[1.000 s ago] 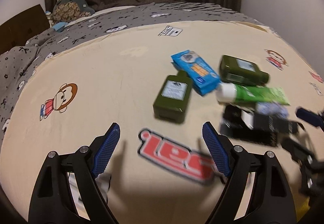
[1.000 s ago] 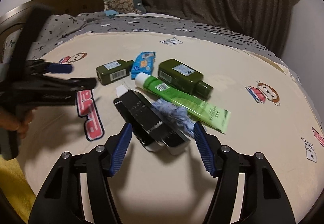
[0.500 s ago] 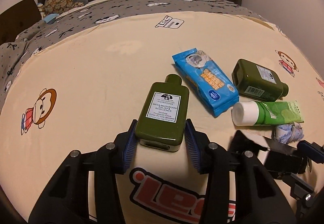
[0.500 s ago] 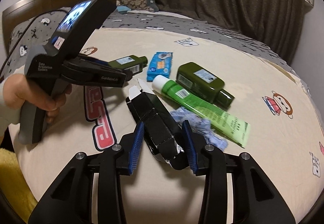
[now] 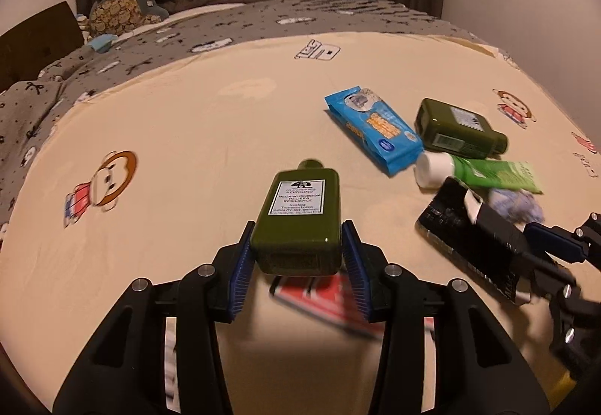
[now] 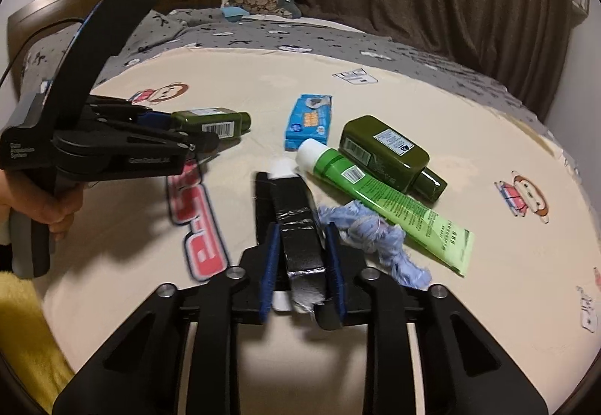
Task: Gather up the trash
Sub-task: 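Lower both tools into the bin and open to drop case and bottle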
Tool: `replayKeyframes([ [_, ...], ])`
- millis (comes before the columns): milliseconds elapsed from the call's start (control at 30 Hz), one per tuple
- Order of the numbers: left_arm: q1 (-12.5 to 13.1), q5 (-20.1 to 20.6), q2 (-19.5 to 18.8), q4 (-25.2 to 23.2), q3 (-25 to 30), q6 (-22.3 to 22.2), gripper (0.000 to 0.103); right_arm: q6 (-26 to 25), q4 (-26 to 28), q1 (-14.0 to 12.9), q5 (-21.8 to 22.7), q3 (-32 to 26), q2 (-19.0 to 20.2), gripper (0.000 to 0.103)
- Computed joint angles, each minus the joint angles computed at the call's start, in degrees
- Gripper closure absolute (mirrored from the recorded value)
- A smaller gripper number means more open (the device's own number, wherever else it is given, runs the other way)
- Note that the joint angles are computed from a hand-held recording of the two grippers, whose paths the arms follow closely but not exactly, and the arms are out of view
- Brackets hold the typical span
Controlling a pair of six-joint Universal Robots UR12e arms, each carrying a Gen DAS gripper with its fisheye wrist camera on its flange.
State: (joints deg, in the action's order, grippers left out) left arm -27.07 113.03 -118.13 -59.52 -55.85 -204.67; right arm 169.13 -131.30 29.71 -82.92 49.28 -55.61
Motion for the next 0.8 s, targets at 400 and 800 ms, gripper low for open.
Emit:
replayKeyframes([
  [400,-6.5,1.7,6.3,9.8,-8.8,2.8,0.061,0.5,-8.7,-0.9,2.1,14.0,-10.8,0.083],
  [800,-13.2,1.1,10.2,15.5,-15.8,5.6,0.061,5.9,-9.8,-4.2,6.3,30.0,-22.6,0.083],
])
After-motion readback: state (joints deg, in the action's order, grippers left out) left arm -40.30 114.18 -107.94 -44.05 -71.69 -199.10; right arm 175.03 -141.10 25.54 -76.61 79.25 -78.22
